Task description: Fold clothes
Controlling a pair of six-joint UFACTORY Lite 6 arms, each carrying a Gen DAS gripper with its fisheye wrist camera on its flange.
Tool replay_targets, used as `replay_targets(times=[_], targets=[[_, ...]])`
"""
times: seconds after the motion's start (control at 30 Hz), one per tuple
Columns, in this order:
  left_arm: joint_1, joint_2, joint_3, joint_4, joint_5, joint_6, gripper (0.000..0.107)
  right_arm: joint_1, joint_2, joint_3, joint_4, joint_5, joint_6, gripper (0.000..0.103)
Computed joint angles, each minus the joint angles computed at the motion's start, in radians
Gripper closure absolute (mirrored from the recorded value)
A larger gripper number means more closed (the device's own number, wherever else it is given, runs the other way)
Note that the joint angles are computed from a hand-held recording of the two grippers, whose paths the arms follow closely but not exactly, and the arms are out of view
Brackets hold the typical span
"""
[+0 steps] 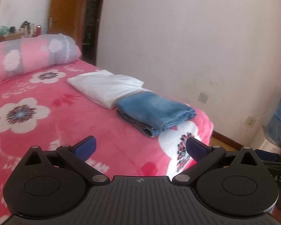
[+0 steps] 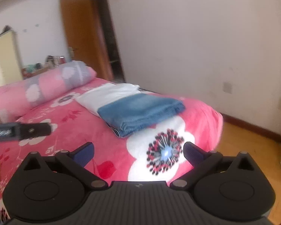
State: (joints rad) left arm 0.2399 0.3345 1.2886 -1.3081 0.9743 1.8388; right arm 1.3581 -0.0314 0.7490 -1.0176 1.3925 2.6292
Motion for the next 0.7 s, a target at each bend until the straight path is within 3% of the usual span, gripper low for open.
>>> replay_targets(times=[0.17, 0.47, 0.7], targets=[[0.017, -0.094, -0.135, -0.066, -0.148, 0.119, 0.004, 0.041, 0.126, 0.119, 0.027, 0.037, 0.071, 0.0], [0.084, -0.149, -0.221, -0.09, -0.134, 0.202, 0.004, 0.074, 0.298, 0.321, 0.174, 0.116, 0.007, 0.0], [0.102, -0.18, -0.256, -0.04, -0.077, 0.164, 0.004, 0.087, 0.354, 0.417, 0.256, 0.207, -0.064, 0.0]])
